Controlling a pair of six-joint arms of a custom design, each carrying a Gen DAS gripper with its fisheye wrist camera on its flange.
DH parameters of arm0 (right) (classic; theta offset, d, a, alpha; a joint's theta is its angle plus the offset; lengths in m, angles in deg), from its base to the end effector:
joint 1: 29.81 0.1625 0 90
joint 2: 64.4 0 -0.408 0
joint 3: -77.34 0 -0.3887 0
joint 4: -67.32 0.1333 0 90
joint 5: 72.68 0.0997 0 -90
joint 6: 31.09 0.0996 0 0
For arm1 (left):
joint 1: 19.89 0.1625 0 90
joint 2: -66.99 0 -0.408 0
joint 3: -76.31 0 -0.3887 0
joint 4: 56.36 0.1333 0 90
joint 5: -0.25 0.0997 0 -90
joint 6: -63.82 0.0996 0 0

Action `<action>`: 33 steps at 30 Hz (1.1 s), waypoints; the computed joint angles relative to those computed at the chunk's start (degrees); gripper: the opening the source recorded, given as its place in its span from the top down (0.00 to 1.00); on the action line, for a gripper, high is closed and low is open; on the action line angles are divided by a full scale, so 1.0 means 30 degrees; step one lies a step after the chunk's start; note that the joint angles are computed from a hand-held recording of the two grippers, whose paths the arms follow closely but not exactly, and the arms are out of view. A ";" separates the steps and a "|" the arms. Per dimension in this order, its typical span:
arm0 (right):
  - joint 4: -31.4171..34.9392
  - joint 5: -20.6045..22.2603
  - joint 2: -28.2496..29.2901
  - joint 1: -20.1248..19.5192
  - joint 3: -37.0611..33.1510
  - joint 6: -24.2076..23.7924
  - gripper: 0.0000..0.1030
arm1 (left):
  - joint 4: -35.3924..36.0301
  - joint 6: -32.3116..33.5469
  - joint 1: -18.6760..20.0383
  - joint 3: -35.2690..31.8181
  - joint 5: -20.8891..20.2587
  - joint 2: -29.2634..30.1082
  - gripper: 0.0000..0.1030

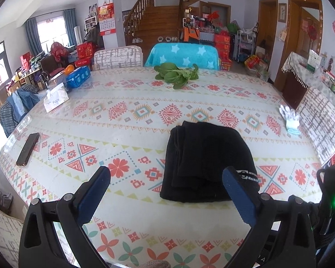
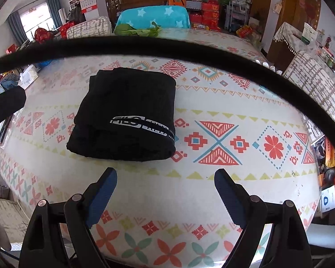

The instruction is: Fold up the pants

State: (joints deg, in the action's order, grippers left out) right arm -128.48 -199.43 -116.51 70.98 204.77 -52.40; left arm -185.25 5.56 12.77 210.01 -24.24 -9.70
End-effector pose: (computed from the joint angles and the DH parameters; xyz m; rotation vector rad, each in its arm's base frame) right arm 0.1614 -0.4533 0.0903 0.4548 -2.3664 0.5780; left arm -0.2054 -0.3976 0.1633 0.1990 2.1058 -0.9667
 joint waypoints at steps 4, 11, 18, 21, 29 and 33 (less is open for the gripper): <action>0.0109 -0.0215 0.0081 -0.0037 -0.0076 0.0060 0.11 | 0.0055 0.0084 0.0177 -0.0081 -0.0316 0.0166 0.03; 0.0728 -0.0575 0.0200 -0.0222 -0.0227 0.0614 0.11 | 0.0293 0.0200 0.0656 -0.0317 -0.1005 0.0366 0.03; 0.1050 -0.0705 0.0326 -0.0246 -0.0343 0.0636 0.11 | 0.0151 0.0355 0.0880 -0.0341 -0.1417 0.0436 0.03; 0.1171 -0.0767 0.0346 -0.0275 -0.0356 0.0727 0.11 | -0.0111 0.0595 0.1068 -0.0336 -0.1799 0.0440 0.03; 0.1245 -0.0935 0.0487 -0.0181 -0.0375 0.0889 0.11 | -0.0006 0.0526 0.1214 -0.0302 -0.2220 0.0334 0.03; 0.1325 -0.0998 0.0562 -0.0172 -0.0383 0.0990 0.11 | 0.0361 0.0250 0.1310 -0.0295 -0.2262 0.0304 0.03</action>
